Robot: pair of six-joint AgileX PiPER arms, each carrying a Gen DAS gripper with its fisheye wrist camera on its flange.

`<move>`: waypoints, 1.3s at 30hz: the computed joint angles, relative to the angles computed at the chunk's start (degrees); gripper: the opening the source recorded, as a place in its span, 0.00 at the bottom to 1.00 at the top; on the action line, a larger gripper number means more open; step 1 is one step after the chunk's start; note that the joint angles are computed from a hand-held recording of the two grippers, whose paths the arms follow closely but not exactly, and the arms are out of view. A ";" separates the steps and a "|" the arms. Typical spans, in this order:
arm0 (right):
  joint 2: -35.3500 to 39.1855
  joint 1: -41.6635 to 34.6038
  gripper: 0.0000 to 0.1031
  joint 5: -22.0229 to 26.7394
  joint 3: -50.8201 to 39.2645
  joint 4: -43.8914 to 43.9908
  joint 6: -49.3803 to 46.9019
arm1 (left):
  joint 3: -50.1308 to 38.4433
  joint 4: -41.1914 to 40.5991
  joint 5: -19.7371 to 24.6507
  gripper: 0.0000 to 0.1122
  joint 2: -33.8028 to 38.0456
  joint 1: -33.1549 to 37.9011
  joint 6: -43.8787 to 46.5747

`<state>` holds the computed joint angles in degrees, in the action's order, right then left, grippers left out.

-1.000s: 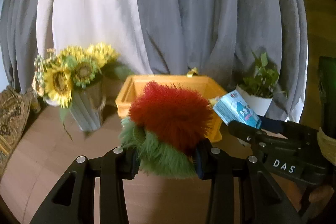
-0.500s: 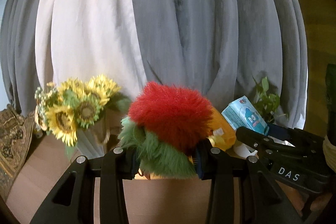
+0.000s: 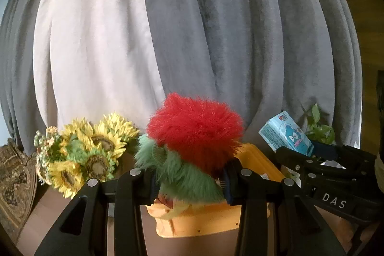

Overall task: Organize soft objects
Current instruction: 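Lift the fluffy plush and tissue pack over the orange crate with both tools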

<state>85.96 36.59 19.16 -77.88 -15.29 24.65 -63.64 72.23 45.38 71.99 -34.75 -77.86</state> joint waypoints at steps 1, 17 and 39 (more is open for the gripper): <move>0.64 -0.24 0.59 0.02 -0.71 0.61 -0.71 | -0.57 -0.18 -0.72 0.35 0.60 0.91 0.55; 16.39 -3.84 0.59 4.63 -18.44 11.14 -11.66 | -8.66 -5.30 -12.89 0.35 12.28 14.18 9.11; 37.29 -6.73 0.59 21.02 -43.60 16.10 -15.13 | -22.94 -31.47 -18.85 0.36 31.58 22.76 37.73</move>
